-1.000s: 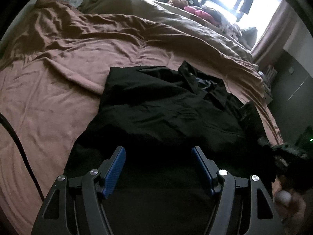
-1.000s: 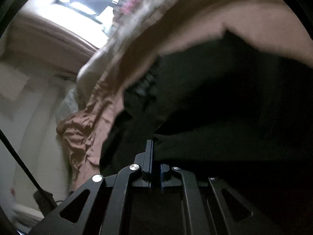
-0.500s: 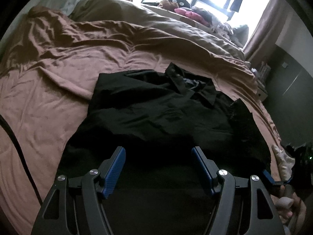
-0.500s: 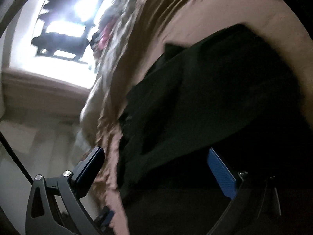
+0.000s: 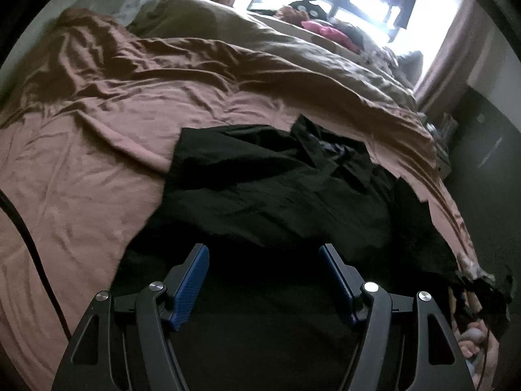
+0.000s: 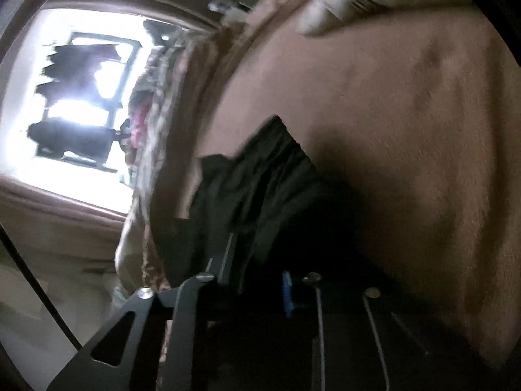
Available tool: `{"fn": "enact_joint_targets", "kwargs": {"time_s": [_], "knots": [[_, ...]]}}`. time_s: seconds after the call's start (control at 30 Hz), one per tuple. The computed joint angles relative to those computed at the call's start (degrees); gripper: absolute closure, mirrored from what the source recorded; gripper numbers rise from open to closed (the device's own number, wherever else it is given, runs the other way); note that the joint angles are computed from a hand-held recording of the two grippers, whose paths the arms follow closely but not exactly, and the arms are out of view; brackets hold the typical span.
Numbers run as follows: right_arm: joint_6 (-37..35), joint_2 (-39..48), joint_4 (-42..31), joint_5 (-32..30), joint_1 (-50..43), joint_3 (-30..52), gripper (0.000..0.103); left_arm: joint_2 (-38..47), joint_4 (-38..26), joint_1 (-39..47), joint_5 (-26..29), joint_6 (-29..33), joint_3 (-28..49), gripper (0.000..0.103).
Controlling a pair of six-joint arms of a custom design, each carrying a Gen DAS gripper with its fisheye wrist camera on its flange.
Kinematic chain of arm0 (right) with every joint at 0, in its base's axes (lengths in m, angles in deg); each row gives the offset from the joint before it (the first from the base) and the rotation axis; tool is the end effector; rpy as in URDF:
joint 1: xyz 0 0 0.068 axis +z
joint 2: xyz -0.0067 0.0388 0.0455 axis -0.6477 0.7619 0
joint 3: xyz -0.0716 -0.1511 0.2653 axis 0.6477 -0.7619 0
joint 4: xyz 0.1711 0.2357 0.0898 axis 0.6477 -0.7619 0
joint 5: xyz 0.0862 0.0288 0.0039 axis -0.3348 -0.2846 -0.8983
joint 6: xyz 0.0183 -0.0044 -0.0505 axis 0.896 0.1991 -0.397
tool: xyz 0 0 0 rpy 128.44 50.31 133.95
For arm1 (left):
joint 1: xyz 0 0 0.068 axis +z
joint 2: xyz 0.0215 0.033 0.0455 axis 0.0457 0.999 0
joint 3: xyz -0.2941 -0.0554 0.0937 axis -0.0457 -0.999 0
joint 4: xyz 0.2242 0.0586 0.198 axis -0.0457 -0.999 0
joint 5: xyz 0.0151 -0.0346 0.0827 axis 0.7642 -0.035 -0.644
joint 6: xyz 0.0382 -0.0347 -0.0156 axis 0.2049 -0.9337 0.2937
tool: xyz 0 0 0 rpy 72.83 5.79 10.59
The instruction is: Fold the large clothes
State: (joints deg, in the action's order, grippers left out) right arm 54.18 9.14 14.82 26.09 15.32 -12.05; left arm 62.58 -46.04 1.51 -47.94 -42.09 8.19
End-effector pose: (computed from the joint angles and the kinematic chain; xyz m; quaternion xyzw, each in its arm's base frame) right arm 0.1860 0.2233 0.3295 0.4859 0.6565 0.3400 0.4662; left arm 0.3270 -0.0182 0.2676 0.0192 0.9292 -0.1790 0.3226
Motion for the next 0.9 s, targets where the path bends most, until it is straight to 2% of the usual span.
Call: {"fn": "enact_joint_targets", "kwargs": {"time_s": [0.2, 0.33, 0.5, 0.67, 0.8, 0.9], "knots": [[-21.2, 7.1, 11.1, 4.6, 3.1, 8.4, 0.091, 0.1, 0.0, 3.4, 2.6, -1.8, 0.8, 0.032], [-30.5, 11.5, 15.0, 5.5, 5.6, 12.4, 0.091, 0.2, -0.1, 5.7, 4.5, -2.4, 1.4, 0.032], [-37.8, 18.0, 23.1, -2.1, 3.7, 16.1, 0.091, 0.6, -0.2, 8.7, 6.1, -3.1, 2.2, 0.032], [-41.8, 19.2, 28.1, -11.5, -0.9, 13.6, 0.091, 0.9, 0.3, 11.8, 6.4, -3.5, 2.8, 0.032], [-45.1, 22.0, 28.0, -20.6, -5.9, 15.9, 0.091, 1.8, 0.5, 14.3, 7.7, -4.9, 3.3, 0.032], [-47.6, 26.1, 23.8, -27.5, -8.8, 22.0, 0.091, 2.5, 0.5, 15.8, 8.5, -5.6, 3.6, 0.032]]}}
